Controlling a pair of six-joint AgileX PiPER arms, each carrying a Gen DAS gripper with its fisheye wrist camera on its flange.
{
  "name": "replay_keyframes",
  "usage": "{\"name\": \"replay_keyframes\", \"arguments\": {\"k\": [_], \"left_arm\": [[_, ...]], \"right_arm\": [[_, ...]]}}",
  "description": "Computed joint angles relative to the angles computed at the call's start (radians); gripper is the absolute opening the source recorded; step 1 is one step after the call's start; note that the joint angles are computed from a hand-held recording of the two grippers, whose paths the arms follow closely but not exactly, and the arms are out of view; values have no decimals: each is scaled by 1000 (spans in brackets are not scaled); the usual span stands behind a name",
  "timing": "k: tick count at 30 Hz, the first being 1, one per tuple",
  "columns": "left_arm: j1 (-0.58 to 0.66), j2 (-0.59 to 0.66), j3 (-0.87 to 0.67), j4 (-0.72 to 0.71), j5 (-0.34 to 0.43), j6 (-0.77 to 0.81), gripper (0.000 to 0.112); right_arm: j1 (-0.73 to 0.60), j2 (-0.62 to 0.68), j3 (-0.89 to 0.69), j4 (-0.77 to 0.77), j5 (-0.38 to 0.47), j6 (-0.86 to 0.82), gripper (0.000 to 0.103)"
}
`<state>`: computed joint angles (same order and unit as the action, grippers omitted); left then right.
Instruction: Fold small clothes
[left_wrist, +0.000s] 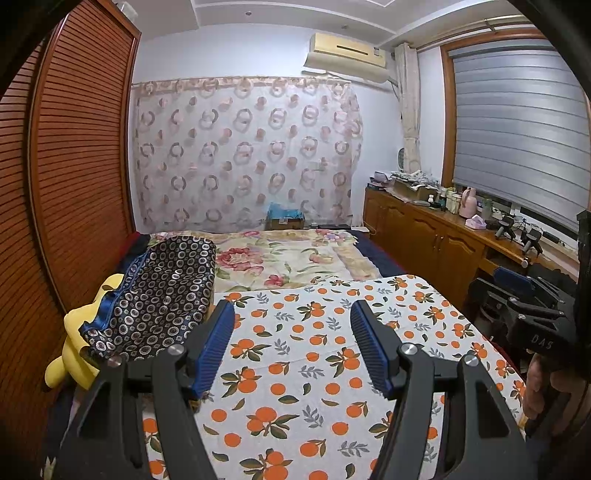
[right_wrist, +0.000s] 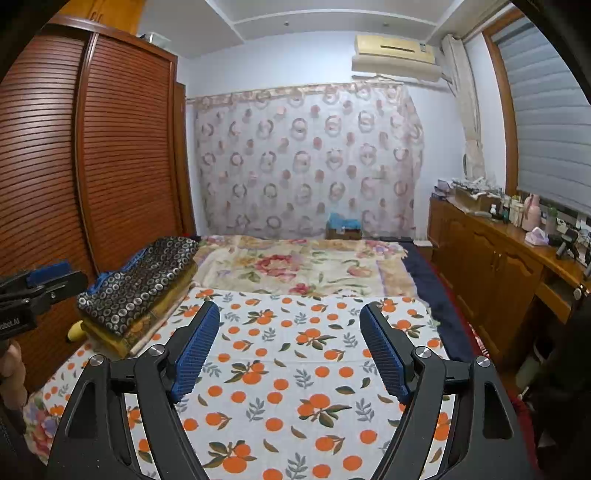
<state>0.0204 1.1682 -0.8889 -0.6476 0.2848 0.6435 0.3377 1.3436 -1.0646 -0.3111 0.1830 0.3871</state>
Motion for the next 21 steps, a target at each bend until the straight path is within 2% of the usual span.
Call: {"name": "replay_keyframes", "arguments": {"k": [9,13,21], "left_arm": [[1,-1,6,-8,-6,8,65],[8,-2,11,-33,-5,36,65],[8,-2,11,-31,-5,36,65]], "right_arm": [[-4,-1,3,21,-4,-22,80],[4,-1,4,-34,0,34,80],[3,-2,6,-34,-3,36,80]]}}
